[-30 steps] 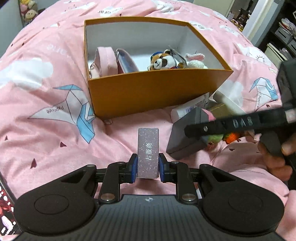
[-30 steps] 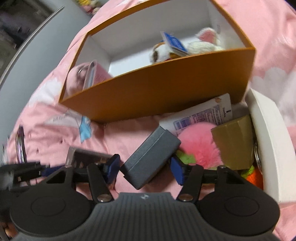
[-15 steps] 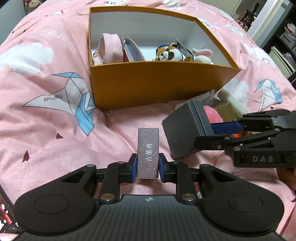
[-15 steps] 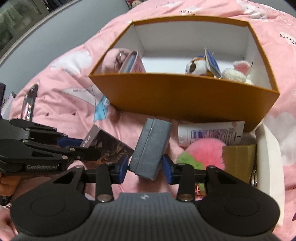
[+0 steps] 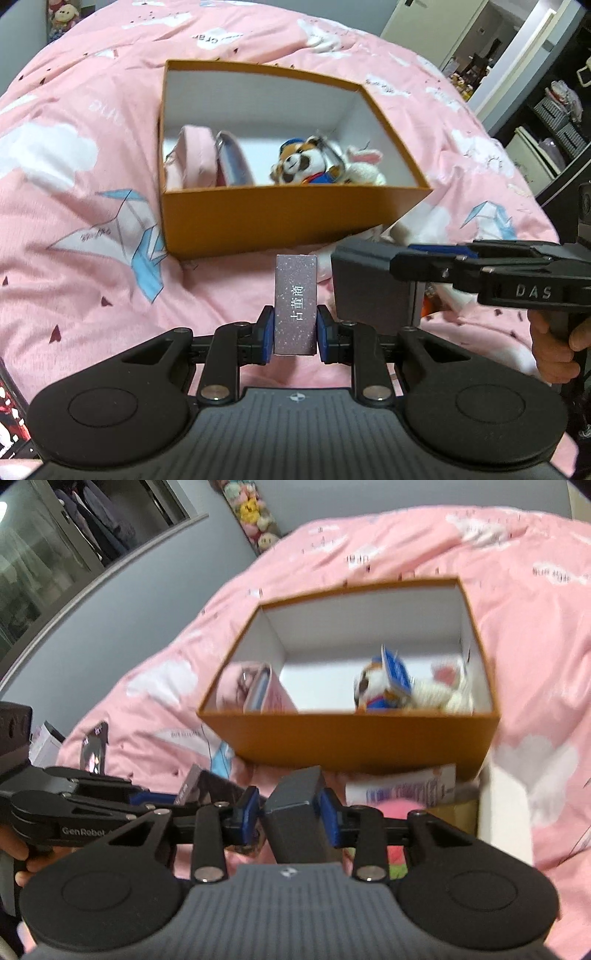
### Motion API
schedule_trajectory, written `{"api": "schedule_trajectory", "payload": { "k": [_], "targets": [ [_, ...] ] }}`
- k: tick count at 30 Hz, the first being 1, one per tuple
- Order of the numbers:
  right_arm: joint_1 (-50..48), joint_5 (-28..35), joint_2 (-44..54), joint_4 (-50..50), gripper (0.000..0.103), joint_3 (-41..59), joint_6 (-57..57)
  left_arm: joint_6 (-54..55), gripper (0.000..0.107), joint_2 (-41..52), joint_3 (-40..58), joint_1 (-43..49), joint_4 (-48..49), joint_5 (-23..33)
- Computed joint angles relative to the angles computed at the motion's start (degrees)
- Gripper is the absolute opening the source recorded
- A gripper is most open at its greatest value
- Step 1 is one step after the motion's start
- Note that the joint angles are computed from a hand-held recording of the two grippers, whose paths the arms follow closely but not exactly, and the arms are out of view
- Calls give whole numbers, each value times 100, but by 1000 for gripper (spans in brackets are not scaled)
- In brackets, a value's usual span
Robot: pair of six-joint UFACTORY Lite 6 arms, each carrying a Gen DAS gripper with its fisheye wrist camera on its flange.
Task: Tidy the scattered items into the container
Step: 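Carry the card box and black box over the orange box with both grippers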
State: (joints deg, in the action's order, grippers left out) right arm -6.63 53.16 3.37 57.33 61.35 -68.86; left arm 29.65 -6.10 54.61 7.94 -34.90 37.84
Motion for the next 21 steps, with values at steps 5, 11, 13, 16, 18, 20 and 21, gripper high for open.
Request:
{"api": "schedule_trajectory", "payload": {
  "k": [5, 11, 13, 16, 18, 20, 21],
  "targets": [
    [-175, 196, 12, 203, 39, 422, -93, 114, 26, 135, 365, -12, -193, 136],
    [-183, 260, 236, 523, 39, 1113, -93, 155, 26, 395, 1034, -34, -395, 245],
    [-176, 248, 327, 623, 39, 1329, -110, 199, 26, 521, 1318, -49, -477, 292],
    [-118, 174, 579, 766, 39, 1723, -93, 289, 26, 757, 1789, 23, -651, 432],
    [-64, 160, 806, 841, 39, 1998, 17, 243, 26, 1023, 2189, 41, -657, 420],
    [14, 77, 1051, 924, 39, 2266, 103, 125, 26, 1372, 2619, 53, -625, 388],
    [74, -22, 1177, 951, 39, 2395, 136, 54, 26, 1585, 2862, 71, -611, 398]
  ]
}}
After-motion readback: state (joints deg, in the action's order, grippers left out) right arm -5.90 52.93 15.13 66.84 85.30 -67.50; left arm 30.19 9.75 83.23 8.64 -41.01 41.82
